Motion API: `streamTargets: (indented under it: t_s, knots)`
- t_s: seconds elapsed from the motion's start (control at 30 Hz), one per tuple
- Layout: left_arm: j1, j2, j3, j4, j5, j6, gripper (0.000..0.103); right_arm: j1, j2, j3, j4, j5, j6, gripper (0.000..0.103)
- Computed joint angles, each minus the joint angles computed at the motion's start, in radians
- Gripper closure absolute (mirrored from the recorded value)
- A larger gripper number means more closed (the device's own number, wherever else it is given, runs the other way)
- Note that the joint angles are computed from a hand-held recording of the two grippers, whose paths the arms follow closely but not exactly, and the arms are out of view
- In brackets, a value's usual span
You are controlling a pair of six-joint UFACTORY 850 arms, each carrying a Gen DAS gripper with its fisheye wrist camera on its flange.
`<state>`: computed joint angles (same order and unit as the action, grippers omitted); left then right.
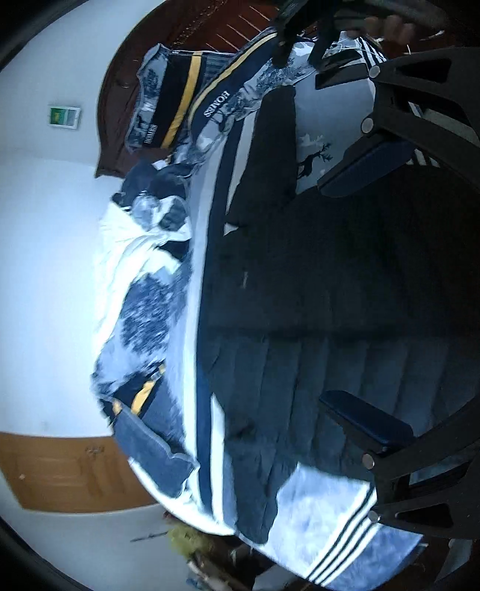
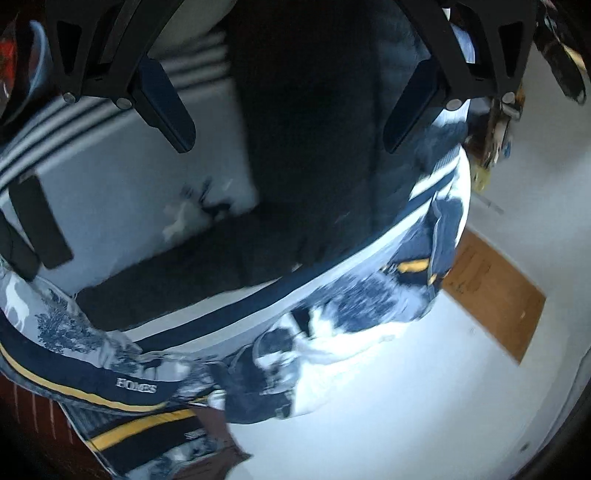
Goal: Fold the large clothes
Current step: 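Grasp the jacket sleeve cuff with the right gripper and lift it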
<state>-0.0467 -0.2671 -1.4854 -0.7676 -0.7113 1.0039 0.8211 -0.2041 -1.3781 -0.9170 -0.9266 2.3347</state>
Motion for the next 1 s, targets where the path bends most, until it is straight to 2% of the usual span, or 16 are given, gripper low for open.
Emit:
streamTargets:
  t_s: [0.13, 0.27, 0.3, 0.33, 0.4, 0.43, 0.5, 0.57, 0.6, 0.63, 0.67, 0.73, 0.77, 0.8, 0.93, 1.0]
  knots:
    - [-0.054, -0.059, -0.021, -0.022, -0.020, -0.018, 0.000, -0.147, 0.159, 0.277, -0.047, 0.158, 0.177, 0.000]
    - [-0.088, -0.112, -0.035, -0.051, -0.051, -0.013, 0.000, -0.315, 0.262, 0.489, -0.089, 0.313, 0.316, 0.001]
    - [-0.100, -0.122, -0.034, -0.044, -0.041, -0.014, 0.000, -0.358, 0.277, 0.530, -0.113, 0.351, 0.351, 0.003]
    - [-0.108, -0.127, -0.032, -0.036, -0.033, -0.019, 0.000, -0.407, 0.287, 0.566, -0.133, 0.378, 0.380, 0.009]
    - [-0.119, -0.150, -0.041, -0.021, -0.033, -0.033, 0.000, -0.474, 0.281, 0.593, -0.119, 0.386, 0.366, 0.013]
    - [-0.122, -0.157, -0.042, -0.015, -0.032, -0.037, 0.000, -0.510, 0.281, 0.612, -0.144, 0.412, 0.407, 0.020]
    - [-0.126, -0.165, -0.039, 0.001, -0.024, -0.046, 0.000, -0.573, 0.274, 0.640, -0.199, 0.490, 0.476, 0.023]
    - [-0.125, -0.170, -0.035, 0.005, -0.020, -0.045, 0.000, -0.609, 0.229, 0.623, -0.124, 0.485, 0.403, 0.040]
    - [-0.124, -0.171, -0.034, 0.009, -0.018, -0.048, 0.000, -0.620, 0.207, 0.614, -0.119, 0.478, 0.394, 0.041]
    - [-0.123, -0.172, -0.033, 0.016, -0.018, -0.053, 0.000, -0.621, 0.186, 0.592, -0.110, 0.430, 0.358, 0.047]
    - [-0.121, -0.171, -0.032, 0.022, -0.017, -0.058, 0.000, -0.627, 0.162, 0.565, -0.065, 0.392, 0.279, 0.071]
    - [-0.110, -0.168, -0.030, 0.024, -0.019, -0.060, 0.000, -0.653, 0.144, 0.548, -0.039, 0.423, 0.218, 0.094]
    - [-0.103, -0.162, -0.027, 0.019, -0.017, -0.054, 0.000, -0.654, 0.147, 0.545, -0.067, 0.428, 0.249, 0.098]
    - [-0.092, -0.153, -0.021, 0.007, -0.010, -0.043, 0.000, -0.639, 0.148, 0.524, -0.079, 0.390, 0.238, 0.098]
    - [-0.054, -0.135, -0.013, -0.026, -0.013, -0.033, 0.000, -0.479, 0.065, 0.258, -0.144, 0.123, -0.014, 0.099]
    - [-0.033, -0.126, -0.016, -0.034, -0.026, -0.037, 0.000, -0.411, 0.009, 0.121, -0.199, 0.052, -0.095, 0.099]
